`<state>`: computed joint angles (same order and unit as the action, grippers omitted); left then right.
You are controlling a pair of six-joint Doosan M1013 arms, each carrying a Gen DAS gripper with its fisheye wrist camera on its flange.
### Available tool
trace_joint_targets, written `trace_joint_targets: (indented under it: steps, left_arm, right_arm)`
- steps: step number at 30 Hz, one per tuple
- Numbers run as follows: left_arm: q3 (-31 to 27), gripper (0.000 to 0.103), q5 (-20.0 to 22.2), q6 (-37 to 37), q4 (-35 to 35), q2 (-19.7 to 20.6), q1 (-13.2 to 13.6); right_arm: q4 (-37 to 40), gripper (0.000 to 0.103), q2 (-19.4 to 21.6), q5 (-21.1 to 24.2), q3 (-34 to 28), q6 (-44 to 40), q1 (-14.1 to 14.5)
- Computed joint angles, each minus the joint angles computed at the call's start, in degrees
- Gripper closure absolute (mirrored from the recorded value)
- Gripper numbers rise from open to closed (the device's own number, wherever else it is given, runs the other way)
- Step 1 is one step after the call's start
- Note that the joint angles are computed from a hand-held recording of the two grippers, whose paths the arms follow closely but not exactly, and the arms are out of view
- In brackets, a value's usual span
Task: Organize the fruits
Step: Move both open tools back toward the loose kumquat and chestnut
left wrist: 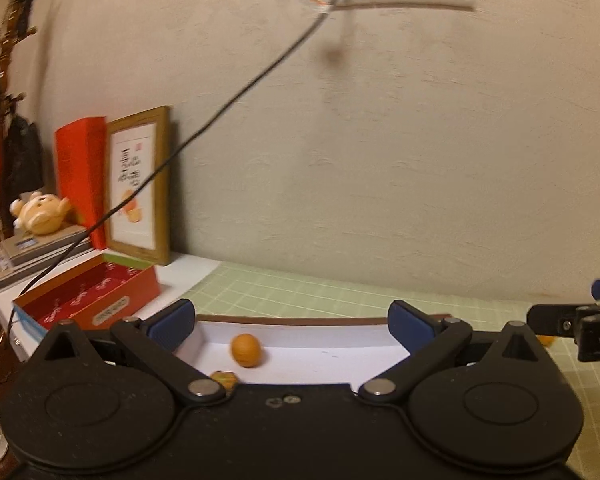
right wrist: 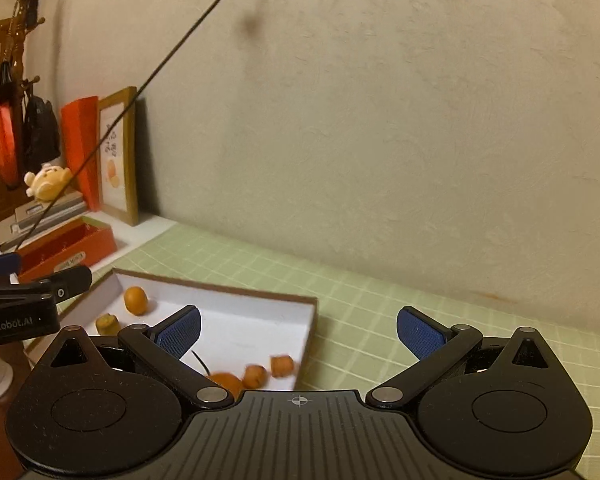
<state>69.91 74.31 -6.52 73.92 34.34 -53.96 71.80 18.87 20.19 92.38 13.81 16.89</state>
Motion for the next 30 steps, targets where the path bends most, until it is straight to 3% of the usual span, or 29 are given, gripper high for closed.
trace_joint_targets:
  steps: [9,15,22,26,30]
  left_arm:
    - [-1.5,0.006,-4.0,1.4,0.5,0.8,-1.0]
    - [-2.5,0.006,-7.3,2.1,1.6,1.4,-1.9]
    - [-4.9,0.006,-10.3,3.9,3.3,3.0,-3.0]
    - [-6.9,0.006,-11.7,6.9,2.5,4.4,-3.3]
    - [-8.4,0.006,-12.7,7.8,2.0,5.3,-3.4]
  right_arm:
    - [-2.7,0.0,-2.8,0.7,2.9,-0.6,-2.4]
    - [3.9,0.0,-5.1,-4.0,5.9,-9.2,-3.6]
    - [14.4,0.0,-7.0,-5.9,8.8,-18.6,-6.0]
    - [16.3,0.0,-7.8,-6.9,9.9,-21.0,-7.3]
    - [12.2,0.0,-8.2,-6.0,10.4,-15.6,-9.0]
